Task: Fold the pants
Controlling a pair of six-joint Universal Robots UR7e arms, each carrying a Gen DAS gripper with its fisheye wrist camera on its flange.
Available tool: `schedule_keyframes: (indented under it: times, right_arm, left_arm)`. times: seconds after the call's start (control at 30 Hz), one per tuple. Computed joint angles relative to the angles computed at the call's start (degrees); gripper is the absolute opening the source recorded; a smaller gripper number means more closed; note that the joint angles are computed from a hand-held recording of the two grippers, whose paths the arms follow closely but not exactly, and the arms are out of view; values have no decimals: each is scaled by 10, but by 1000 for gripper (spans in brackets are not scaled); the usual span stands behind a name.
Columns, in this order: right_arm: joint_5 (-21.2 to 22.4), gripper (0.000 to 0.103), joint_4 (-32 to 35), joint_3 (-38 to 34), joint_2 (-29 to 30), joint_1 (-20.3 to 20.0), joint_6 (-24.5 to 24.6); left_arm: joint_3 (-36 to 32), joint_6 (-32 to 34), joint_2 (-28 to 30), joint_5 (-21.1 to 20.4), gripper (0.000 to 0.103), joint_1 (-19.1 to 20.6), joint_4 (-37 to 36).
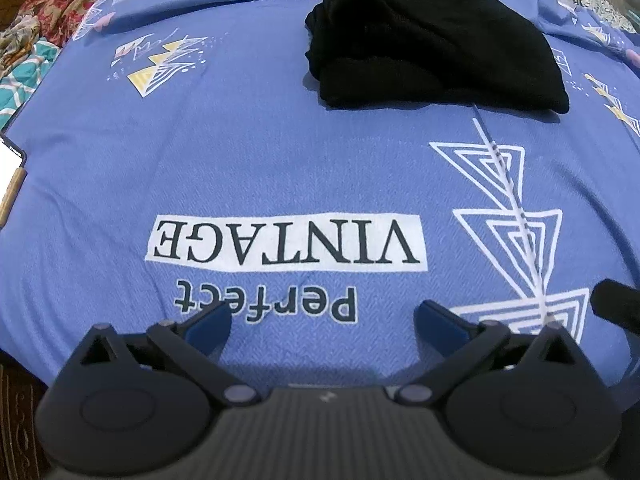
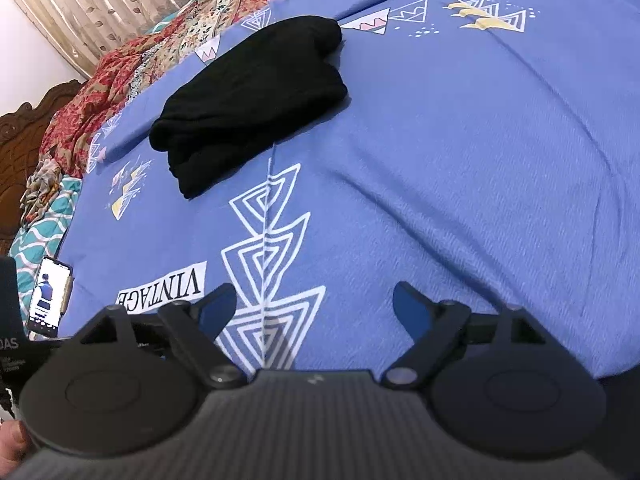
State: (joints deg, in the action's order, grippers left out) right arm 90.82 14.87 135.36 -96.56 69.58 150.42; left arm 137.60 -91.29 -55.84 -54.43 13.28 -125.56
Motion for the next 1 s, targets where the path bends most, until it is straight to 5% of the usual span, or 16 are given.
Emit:
schedule_keyframes:
  times: [1.0]
  right_arm:
    - [-19, 103, -9, 17, -2, -13, 1]
  left_arm:
    - [15, 14, 1, 7, 103, 9, -39]
